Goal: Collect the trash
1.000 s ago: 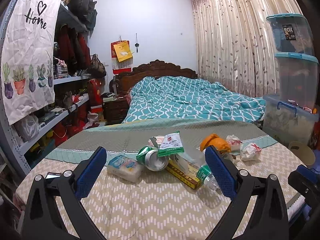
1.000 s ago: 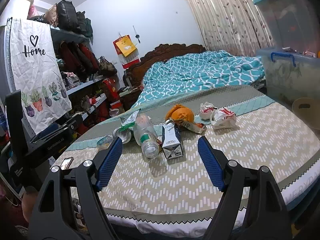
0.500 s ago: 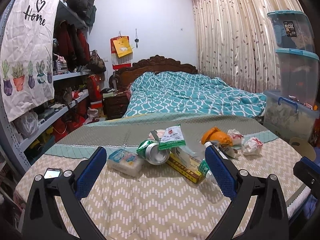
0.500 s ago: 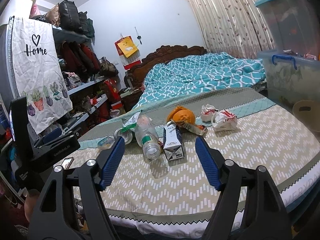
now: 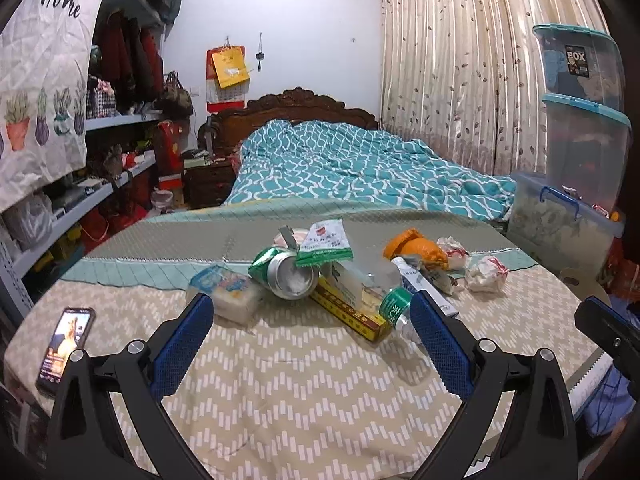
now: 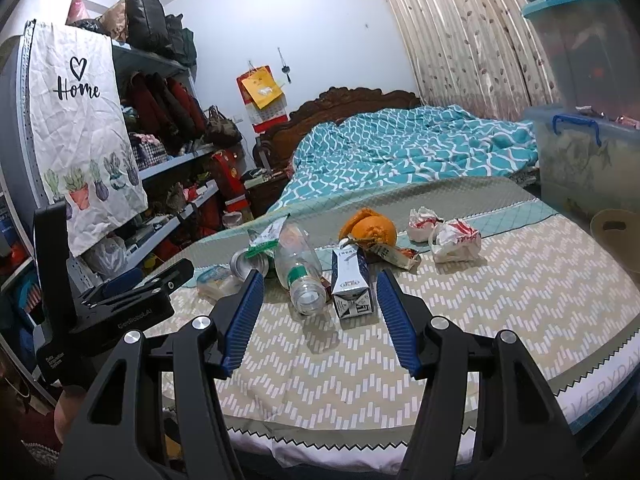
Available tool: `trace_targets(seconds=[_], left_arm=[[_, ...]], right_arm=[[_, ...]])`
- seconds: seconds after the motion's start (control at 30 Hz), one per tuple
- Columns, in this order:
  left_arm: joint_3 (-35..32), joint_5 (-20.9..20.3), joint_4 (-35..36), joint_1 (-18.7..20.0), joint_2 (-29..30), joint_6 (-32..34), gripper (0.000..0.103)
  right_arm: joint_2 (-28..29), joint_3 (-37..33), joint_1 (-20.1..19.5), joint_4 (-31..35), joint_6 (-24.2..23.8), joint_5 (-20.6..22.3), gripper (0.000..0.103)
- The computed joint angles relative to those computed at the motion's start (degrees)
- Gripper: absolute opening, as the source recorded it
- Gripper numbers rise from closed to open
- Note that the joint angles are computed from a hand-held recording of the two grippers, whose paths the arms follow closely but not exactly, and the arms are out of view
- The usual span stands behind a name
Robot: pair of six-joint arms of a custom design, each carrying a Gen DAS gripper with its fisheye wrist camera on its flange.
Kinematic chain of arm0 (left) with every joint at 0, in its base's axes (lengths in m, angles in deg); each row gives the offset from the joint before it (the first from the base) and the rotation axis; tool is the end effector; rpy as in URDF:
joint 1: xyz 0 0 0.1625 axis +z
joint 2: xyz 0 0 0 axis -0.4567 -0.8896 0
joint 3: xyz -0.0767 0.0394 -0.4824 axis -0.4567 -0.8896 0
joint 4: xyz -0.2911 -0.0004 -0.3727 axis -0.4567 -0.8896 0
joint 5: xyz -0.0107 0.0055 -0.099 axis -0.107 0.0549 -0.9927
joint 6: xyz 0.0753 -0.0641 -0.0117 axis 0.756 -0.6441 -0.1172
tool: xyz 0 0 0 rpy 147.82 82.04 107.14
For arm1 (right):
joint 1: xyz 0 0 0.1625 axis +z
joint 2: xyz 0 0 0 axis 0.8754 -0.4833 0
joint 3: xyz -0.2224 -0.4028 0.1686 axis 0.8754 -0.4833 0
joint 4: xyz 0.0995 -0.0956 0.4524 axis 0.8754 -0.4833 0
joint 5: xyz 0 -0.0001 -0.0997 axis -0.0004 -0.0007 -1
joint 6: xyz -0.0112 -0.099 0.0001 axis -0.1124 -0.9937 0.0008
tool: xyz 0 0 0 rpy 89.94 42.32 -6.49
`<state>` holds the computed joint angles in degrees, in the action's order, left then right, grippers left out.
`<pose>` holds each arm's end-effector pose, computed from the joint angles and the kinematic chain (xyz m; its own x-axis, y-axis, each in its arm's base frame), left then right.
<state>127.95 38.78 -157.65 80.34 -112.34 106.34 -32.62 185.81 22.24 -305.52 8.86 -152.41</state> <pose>-0.2301 -0.6603 0.0508 -0.7146 -0.0019 -0.6995 0.6253 0.4466 -0.6400 0.0713 -0.6155 0.1750 -0.8628 -0.2231 0.4536 -0.5053 0.4046 -0.7622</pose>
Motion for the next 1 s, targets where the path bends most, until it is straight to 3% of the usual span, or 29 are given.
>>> trace_targets(seconds=[0.17, 0.33, 0.63, 0.8, 1.0], left_arm=[[-0.79, -0.96, 5.52, 1.25, -0.12, -4.1, 0.094], [-2.13, -1.36, 6.89, 2.11, 0.42, -3.73, 0.094], [-3.34, -3.09, 12.17, 5.45, -0.4, -8.69, 0.094], [-4.68, -4.41, 16.61, 7.49, -0.82, -11.47, 0.089], [-6.36, -5.72, 18.84, 8.65, -0.42, -11.46, 0.088]], right_arm=[[0.21, -0.75, -0.39, 0.25, 0.67, -1.1, 0.06], [0.79, -2.17, -0.22, 1.73, 1.19, -2.73, 0.06], [3.01, -6.73, 0.65, 8.0, 1.22, -6.74, 0.06], [4.49, -9.22, 0.95, 11.13, 1.31, -8.74, 0.06], [6.03, -12.13, 1.76, 14.16, -0.15, -10.6, 0.061]])
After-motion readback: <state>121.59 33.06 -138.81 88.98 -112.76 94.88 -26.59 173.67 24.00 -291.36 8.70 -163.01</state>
